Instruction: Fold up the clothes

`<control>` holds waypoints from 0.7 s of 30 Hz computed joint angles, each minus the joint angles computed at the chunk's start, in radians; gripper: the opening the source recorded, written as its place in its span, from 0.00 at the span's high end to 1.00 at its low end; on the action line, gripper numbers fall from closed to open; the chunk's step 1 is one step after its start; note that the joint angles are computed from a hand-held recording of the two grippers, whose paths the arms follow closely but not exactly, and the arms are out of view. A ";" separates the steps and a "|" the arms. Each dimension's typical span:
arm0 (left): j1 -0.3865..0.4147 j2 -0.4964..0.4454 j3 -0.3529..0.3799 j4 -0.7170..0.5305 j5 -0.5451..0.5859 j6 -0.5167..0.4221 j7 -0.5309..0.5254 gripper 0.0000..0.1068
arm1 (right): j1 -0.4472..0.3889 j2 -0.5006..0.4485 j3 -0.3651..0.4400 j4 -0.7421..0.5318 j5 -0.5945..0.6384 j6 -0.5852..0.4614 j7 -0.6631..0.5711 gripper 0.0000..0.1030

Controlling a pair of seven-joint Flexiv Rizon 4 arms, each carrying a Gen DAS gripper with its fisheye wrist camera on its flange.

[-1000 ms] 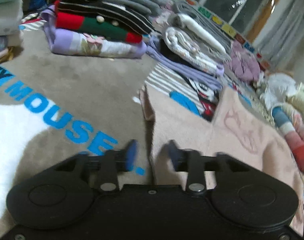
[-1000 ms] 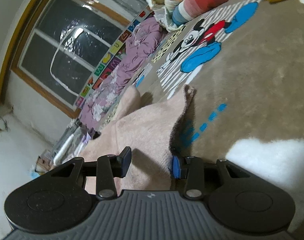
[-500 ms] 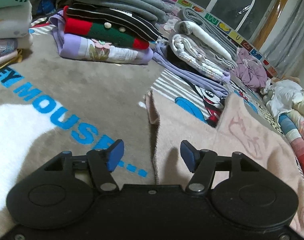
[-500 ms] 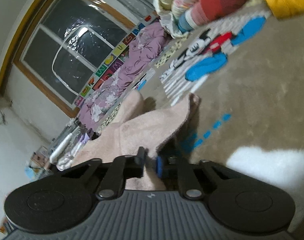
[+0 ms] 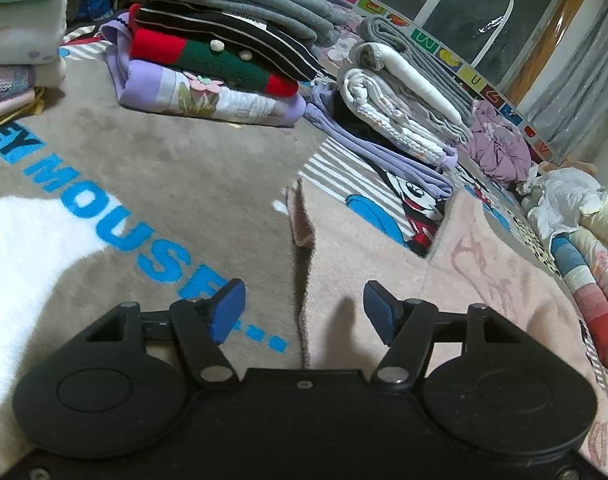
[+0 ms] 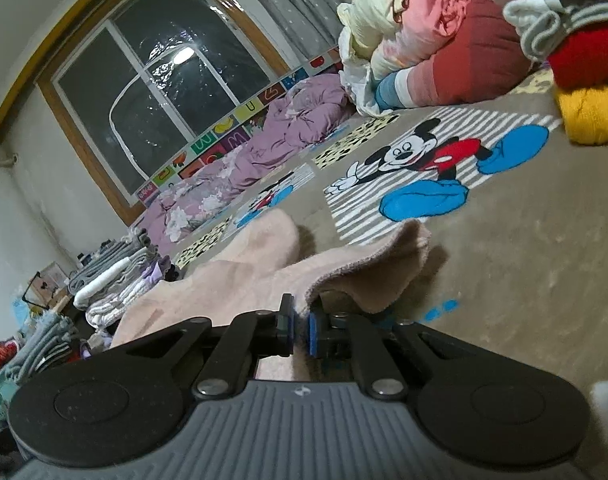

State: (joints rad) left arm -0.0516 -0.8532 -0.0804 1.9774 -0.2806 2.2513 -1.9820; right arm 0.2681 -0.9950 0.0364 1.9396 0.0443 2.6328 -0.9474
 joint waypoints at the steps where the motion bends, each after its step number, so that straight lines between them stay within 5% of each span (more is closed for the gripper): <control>1: 0.001 0.000 -0.002 0.000 0.001 0.001 -0.003 0.39 | 0.003 0.003 -0.003 0.002 0.001 -0.001 -0.005 0.92; 13: -0.009 -0.001 0.003 -0.009 -0.007 -0.013 0.007 0.34 | 0.063 0.039 -0.035 0.011 0.107 -0.057 -0.117 0.93; 21: 0.003 0.002 -0.005 -0.005 0.011 -0.015 0.004 0.34 | 0.064 0.031 -0.035 -0.003 0.183 -0.202 -0.077 0.93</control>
